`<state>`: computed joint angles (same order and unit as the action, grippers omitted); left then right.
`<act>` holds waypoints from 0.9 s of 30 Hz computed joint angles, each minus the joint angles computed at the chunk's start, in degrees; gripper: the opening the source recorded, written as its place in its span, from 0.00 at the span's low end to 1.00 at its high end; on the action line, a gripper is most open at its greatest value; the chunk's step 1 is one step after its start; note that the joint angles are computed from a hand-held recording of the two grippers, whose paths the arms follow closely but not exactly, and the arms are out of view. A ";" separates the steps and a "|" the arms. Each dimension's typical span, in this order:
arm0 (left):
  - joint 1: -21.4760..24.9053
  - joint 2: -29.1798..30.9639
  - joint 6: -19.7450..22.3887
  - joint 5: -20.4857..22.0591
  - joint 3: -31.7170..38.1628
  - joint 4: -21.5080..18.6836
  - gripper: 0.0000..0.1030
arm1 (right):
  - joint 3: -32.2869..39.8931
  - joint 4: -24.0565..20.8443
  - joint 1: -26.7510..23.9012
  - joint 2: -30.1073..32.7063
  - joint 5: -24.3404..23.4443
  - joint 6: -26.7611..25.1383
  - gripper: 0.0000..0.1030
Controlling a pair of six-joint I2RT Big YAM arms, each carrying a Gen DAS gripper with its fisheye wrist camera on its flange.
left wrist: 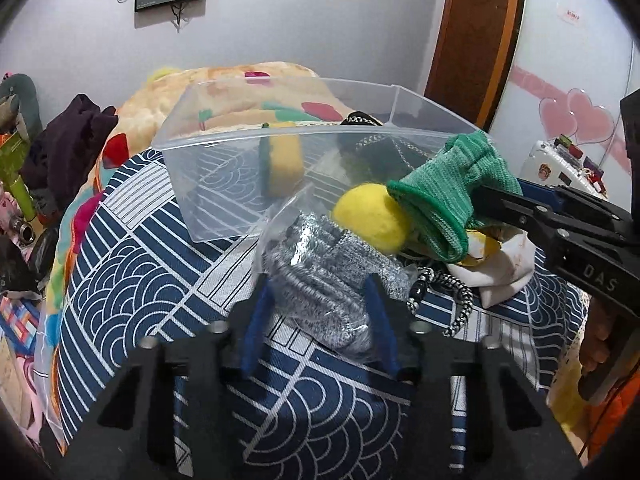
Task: Organize soft objects
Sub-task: 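Grasp the grey knit glove with the left tool while the right tool grasps the green glove, then lower both gloves into the clear box and open both tools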
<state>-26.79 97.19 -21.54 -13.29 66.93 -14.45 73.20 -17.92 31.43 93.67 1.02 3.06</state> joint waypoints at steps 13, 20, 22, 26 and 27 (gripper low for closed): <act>-0.12 -5.45 0.21 -1.57 -4.20 2.21 0.20 | -3.76 5.90 -1.24 -5.05 -3.13 2.66 0.30; 0.70 -9.39 1.71 -4.69 -4.39 4.49 0.20 | -2.43 7.07 -1.52 -5.45 -1.71 2.94 0.30; 0.94 -10.04 2.59 -5.94 -3.80 5.00 0.20 | -1.79 7.24 -1.73 -5.21 -1.79 3.22 0.30; 1.50 -9.52 4.47 -8.70 -1.82 5.66 0.20 | 0.04 7.84 -1.71 -4.15 -1.13 3.89 0.30; 1.76 -9.17 4.70 -9.10 -1.15 5.53 0.20 | 0.77 7.88 -1.54 -3.63 -0.78 3.91 0.30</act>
<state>-25.04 88.03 -16.84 -22.38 65.78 -8.92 73.97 -10.04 29.89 90.04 0.24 6.97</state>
